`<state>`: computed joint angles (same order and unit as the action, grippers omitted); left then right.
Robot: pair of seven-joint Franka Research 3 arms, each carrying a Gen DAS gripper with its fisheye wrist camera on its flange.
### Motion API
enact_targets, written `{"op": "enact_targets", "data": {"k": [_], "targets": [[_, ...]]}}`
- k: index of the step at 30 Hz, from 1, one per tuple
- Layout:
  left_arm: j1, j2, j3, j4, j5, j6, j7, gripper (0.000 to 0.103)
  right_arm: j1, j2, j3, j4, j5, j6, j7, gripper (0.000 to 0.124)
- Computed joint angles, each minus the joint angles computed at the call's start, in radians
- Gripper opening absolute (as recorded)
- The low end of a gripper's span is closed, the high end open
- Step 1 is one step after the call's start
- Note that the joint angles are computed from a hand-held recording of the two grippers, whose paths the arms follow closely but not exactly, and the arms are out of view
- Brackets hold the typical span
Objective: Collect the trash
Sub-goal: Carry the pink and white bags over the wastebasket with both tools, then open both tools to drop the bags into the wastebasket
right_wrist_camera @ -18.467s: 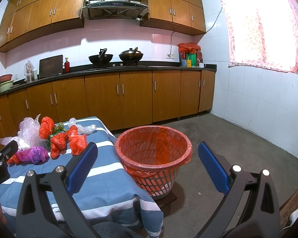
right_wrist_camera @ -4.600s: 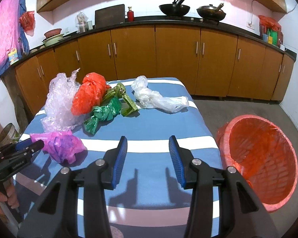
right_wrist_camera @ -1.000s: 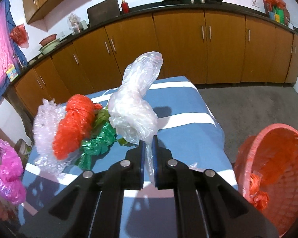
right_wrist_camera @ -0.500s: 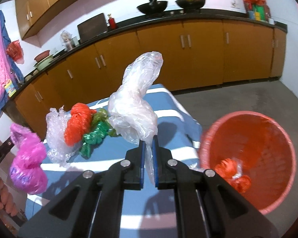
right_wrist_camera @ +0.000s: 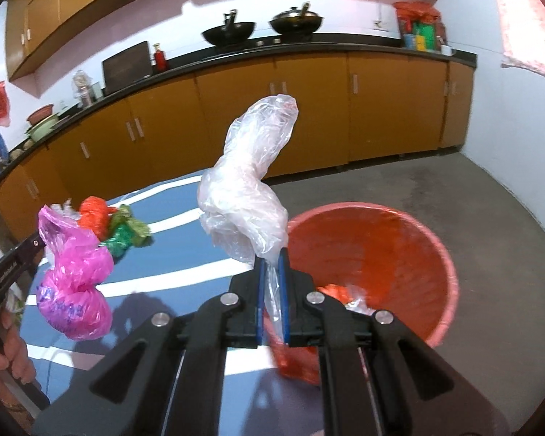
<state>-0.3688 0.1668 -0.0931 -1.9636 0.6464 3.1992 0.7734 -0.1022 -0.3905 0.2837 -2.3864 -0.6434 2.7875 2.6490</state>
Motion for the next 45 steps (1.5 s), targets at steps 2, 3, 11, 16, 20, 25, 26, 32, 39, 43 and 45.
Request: {"op": "enact_targets", "data": {"k": [2, 3, 11, 16, 20, 25, 26, 32, 39, 43, 45], "targets": [[-0.009, 0.022, -0.012, 0.025, -0.002, -0.008, 0.011, 0.003, -0.008, -0.014, -0.005, -0.016, -0.001, -0.005, 0.005, 0.009], [-0.004, 0.032, -0.028, 0.036, -0.014, -0.013, 0.029, 0.003, -0.011, -0.021, -0.01, -0.026, 0.001, -0.005, 0.003, 0.009], [-0.045, 0.136, -0.073, 0.16, -0.068, -0.057, 0.125, 0.003, -0.072, -0.048, -0.017, -0.086, 0.011, 0.013, 0.014, 0.009], [-0.077, 0.2, -0.092, 0.24, -0.096, -0.081, 0.195, 0.003, -0.112, -0.043, -0.019, -0.107, 0.014, 0.035, 0.026, 0.009], [-0.118, 0.261, -0.084, 0.316, -0.104, -0.109, 0.237, 0.003, -0.143, -0.031, -0.014, -0.118, 0.01, 0.057, 0.045, 0.009], [-0.144, 0.331, -0.096, 0.399, -0.127, -0.145, 0.289, 0.003, -0.168, -0.009, -0.013, -0.121, 0.001, 0.068, 0.067, 0.009], [-0.15, 0.348, -0.097, 0.419, -0.129, -0.152, 0.302, 0.003, -0.172, -0.003, -0.015, -0.121, -0.002, 0.071, 0.075, 0.009], [-0.172, 0.418, -0.111, 0.508, -0.155, -0.187, 0.369, 0.003, -0.185, 0.036, -0.034, -0.111, -0.024, 0.09, 0.1, 0.009], [-0.182, 0.482, -0.143, 0.588, -0.202, -0.23, 0.464, 0.004, -0.21, 0.076, -0.048, -0.088, -0.103, 0.131, 0.168, 0.018], [-0.189, 0.497, -0.146, 0.602, -0.23, -0.244, 0.493, 0.021, -0.218, 0.079, -0.055, -0.097, -0.139, 0.159, 0.191, 0.028], [-0.191, 0.499, -0.145, 0.602, -0.24, -0.247, 0.497, 0.03, -0.219, 0.077, -0.058, -0.101, -0.145, 0.163, 0.193, 0.029]]}}
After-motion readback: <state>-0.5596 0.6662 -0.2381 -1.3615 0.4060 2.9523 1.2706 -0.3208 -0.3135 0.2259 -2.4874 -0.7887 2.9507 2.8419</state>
